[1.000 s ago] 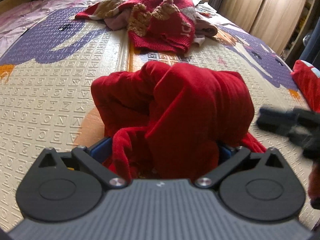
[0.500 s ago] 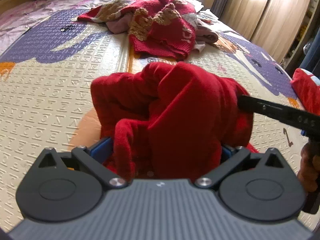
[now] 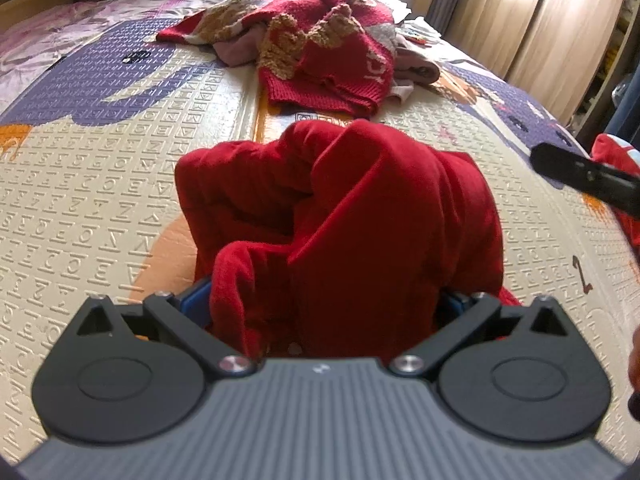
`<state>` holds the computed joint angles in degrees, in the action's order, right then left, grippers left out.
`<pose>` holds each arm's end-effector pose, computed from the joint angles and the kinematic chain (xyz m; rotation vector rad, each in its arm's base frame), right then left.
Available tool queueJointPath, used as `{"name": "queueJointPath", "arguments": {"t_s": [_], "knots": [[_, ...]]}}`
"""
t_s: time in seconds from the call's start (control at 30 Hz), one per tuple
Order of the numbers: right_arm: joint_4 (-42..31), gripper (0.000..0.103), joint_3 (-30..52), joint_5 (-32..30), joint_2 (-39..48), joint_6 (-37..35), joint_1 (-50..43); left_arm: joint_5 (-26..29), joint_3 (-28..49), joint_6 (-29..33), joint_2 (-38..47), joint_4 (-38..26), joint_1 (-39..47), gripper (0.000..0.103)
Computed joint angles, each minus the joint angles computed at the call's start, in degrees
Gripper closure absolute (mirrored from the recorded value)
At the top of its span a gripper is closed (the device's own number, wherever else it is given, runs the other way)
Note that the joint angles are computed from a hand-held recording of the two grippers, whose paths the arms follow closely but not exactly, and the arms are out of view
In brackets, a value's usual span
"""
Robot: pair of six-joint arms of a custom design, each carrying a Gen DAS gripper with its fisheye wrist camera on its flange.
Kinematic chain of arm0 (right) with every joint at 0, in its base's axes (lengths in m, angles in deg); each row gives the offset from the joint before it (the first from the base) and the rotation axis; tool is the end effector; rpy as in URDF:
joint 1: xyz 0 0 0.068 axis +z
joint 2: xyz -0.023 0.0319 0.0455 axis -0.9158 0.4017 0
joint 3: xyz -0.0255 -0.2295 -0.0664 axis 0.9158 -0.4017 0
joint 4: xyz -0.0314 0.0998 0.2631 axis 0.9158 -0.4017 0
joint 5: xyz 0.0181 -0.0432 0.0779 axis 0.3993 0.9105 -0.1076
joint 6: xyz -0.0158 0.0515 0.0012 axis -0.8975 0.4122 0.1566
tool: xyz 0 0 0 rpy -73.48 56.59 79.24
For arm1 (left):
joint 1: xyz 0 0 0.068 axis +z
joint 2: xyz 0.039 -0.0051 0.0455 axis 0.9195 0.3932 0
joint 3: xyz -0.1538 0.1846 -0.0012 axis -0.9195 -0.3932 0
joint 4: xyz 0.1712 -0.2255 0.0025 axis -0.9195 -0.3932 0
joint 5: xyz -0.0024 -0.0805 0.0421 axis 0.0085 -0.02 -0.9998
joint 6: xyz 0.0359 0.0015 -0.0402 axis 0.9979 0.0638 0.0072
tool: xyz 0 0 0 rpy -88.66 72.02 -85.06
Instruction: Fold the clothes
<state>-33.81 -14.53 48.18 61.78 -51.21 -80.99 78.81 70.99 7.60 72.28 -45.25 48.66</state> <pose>0.2222 -0.0383 0.2160 -0.0999 1.9732 0.4149 0.2837 -0.0987 0.2511 0.2579 2.3734 -0.4006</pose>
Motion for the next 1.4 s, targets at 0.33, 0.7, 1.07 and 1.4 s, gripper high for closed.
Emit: {"name": "queueJointPath", "arguments": {"t_s": [0.33,0.7,1.07,1.4], "knots": [[0.3,0.09,1.8,9.1,9.4,-6.7,10.2,5.0,-1.8,10.2,-11.9,-7.1,6.0,0.0],[-1.5,0.09,0.8,11.7,6.9,-10.4,11.1,-6.2,8.9,1.8,-0.9,-0.2,-0.2,0.0],[0.2,0.09,0.7,11.1,9.0,-10.9,10.4,9.0,1.1,-6.0,-0.9,9.5,5.8,0.074],[1.0,0.088,1.4,17.6,12.6,-12.0,12.1,13.7,-2.9,-10.8,-0.3,13.1,10.0,0.076]]}}
